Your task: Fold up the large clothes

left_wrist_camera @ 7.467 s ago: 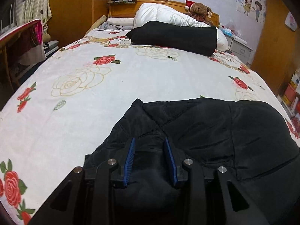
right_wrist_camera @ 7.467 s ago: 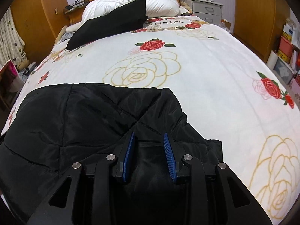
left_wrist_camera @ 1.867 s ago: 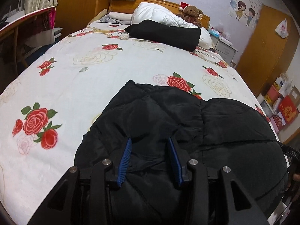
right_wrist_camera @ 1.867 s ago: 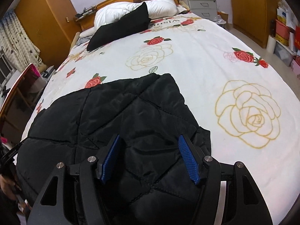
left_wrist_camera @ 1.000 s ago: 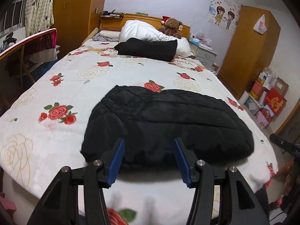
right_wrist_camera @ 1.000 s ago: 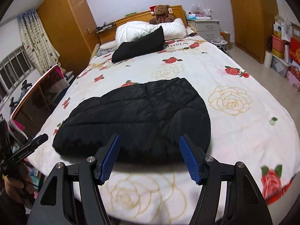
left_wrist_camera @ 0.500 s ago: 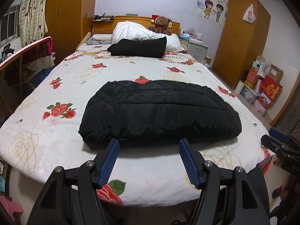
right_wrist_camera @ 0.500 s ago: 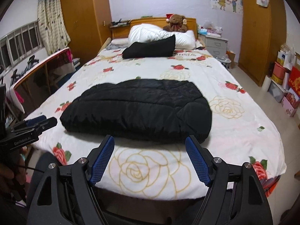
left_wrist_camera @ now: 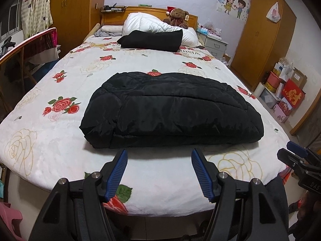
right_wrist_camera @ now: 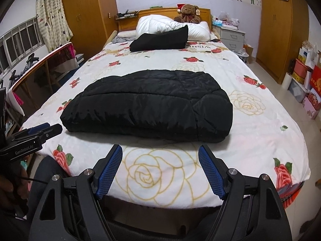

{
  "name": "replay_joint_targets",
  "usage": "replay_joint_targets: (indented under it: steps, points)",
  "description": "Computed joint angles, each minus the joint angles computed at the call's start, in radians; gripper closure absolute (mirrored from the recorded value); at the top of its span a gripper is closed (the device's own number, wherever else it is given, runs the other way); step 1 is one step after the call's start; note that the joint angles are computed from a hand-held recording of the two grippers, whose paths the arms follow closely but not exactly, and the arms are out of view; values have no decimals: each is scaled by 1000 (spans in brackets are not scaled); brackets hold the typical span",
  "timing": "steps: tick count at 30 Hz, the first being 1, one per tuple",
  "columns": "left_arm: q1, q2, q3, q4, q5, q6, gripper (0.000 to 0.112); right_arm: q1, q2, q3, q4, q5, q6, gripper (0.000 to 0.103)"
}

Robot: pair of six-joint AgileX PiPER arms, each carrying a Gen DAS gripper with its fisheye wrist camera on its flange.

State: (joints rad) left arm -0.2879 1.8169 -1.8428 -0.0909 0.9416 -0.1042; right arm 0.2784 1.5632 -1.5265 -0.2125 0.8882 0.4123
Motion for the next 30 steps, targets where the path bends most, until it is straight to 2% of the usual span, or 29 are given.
replay_joint_targets:
  steps: [16,30]
  points:
    - [-6,23,-26,15,18,-7,44,-13,17,-6,15,-3,-17,25]
    - [-15,11,-9,25,-1,-18,44,-8,19,-3,9,-9,-8,25]
